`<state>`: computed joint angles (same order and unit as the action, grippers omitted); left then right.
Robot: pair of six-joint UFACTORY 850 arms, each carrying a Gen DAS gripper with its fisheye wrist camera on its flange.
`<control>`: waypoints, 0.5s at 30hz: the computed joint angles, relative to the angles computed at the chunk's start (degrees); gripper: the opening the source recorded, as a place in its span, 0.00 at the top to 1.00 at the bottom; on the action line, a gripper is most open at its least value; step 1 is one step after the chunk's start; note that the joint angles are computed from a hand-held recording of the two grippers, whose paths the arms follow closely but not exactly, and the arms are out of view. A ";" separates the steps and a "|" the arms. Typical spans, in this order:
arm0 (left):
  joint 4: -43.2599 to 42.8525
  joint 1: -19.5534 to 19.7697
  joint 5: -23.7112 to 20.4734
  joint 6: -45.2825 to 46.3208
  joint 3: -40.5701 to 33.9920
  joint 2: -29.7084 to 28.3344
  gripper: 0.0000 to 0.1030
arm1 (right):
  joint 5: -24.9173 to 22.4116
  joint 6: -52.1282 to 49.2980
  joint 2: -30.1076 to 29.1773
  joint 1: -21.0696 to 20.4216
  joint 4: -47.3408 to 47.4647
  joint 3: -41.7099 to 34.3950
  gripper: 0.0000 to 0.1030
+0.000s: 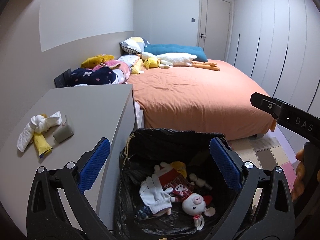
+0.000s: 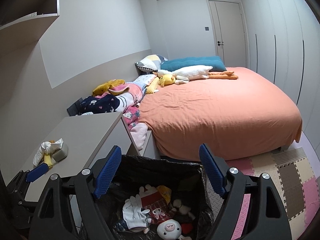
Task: Collect trash
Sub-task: 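Move both open tools back over the remaining items on the desk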
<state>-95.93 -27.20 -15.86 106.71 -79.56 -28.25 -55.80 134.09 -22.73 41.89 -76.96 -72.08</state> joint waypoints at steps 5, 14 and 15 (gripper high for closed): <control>2.54 0.24 0.79 -2.45 -0.82 -0.86 0.06 | 1.54 -0.79 -1.04 -0.63 -0.26 -1.22 0.22; 8.70 1.72 2.07 -8.93 -3.64 -2.88 0.06 | 5.47 -4.56 -5.18 -2.00 0.05 -6.63 0.22; 9.65 2.06 2.14 -10.04 -4.08 -3.14 0.06 | 5.89 -5.19 -5.81 -2.19 0.10 -7.60 0.22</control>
<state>-86.28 -25.14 -13.72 96.66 -83.64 -31.39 -49.91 128.91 -28.54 39.70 -76.86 -79.68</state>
